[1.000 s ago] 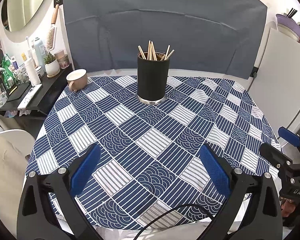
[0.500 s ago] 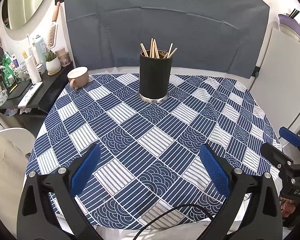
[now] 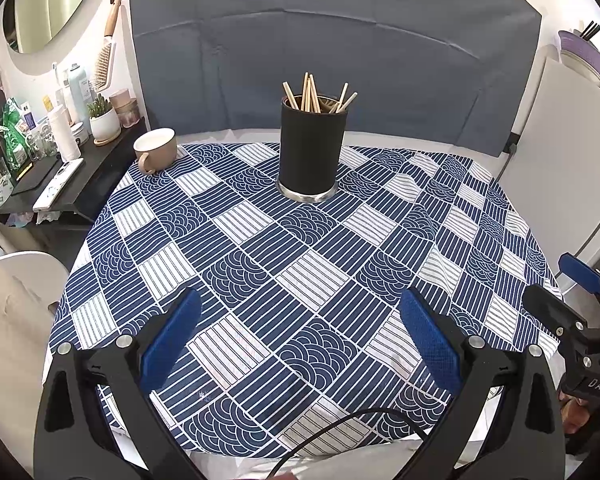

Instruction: Organize utensils

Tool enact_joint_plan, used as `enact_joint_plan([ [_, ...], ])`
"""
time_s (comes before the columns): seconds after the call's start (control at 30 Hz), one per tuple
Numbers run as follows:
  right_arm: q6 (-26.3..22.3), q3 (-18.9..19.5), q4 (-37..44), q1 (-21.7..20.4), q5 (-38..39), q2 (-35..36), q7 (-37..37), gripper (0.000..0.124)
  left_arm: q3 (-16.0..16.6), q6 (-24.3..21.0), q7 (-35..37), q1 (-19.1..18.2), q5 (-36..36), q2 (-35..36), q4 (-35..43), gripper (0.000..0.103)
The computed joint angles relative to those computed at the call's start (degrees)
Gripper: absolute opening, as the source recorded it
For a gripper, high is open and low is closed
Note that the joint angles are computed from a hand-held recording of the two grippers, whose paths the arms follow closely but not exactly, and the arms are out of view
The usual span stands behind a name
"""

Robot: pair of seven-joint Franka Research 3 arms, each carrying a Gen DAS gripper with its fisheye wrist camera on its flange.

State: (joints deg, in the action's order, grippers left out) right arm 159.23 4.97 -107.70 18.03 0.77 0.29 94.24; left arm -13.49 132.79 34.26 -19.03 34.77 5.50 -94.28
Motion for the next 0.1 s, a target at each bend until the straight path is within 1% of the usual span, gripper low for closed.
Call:
enact_joint_plan([
  [0.1,-0.04,0.01,0.11,0.03,-0.01,0.08,-0.19,0.095,-0.01,0.27,0.20,-0.08,0.34,-0.07,-0.06,0.097],
])
